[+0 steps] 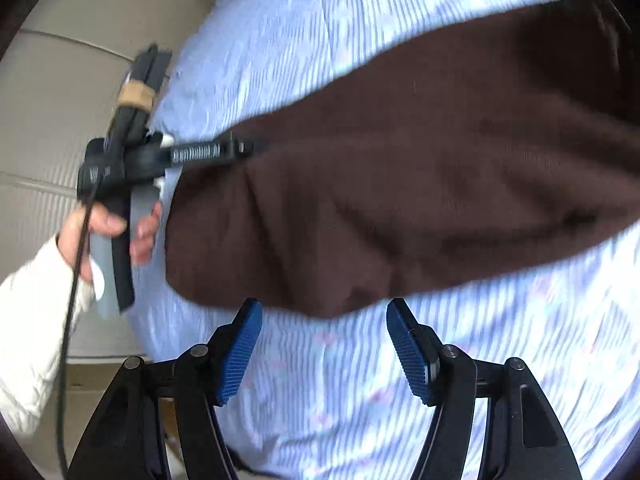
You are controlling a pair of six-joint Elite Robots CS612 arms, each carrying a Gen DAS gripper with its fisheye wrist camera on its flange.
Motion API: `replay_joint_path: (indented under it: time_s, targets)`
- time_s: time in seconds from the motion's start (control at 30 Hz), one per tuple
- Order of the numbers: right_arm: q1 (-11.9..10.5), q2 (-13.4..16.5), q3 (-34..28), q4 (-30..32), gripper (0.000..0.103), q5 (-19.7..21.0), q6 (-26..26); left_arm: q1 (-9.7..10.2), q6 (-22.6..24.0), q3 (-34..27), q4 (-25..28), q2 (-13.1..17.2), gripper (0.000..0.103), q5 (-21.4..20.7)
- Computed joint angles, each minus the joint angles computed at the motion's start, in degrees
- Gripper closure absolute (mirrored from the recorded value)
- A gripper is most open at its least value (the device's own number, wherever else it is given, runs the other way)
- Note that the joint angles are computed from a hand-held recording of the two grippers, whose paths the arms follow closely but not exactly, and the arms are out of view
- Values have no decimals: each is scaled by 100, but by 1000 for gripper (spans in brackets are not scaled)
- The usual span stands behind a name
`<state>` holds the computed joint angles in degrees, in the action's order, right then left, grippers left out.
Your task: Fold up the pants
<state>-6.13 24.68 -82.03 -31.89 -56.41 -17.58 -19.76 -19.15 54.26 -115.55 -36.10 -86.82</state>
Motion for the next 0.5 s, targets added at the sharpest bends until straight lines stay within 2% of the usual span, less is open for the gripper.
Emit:
replay_joint_path:
  time_s: [0.1, 0.17, 0.23, 0.27, 0.37, 0.4, 0.5]
  targets:
    - [20, -74, 309, -147, 37, -246, 123, 50, -122, 15, -11, 0, 25, -158]
    - [-43, -101, 430, -199, 37, -104, 96, 68, -151, 61, -59, -17, 25, -209]
    - [-63, -94, 421, -473, 31, -321, 7, 70, -139, 117, -117, -42, 25, -207]
    - [-54, -81, 404, -601, 25, -459, 32, 84, -120, 180, -157, -79, 25, -208]
    - [-15, -50, 381, -1066, 20, -673, 142, 87, -145, 303, -255, -141, 25, -212]
    - [51, 50, 295, -1176, 20, -696, 220, 96, -141, 356, -286, -174, 25, -221]
    - [107, -2, 431, -821, 19, -199, -188, 90, -156, 421, -276, -240, 25, -232]
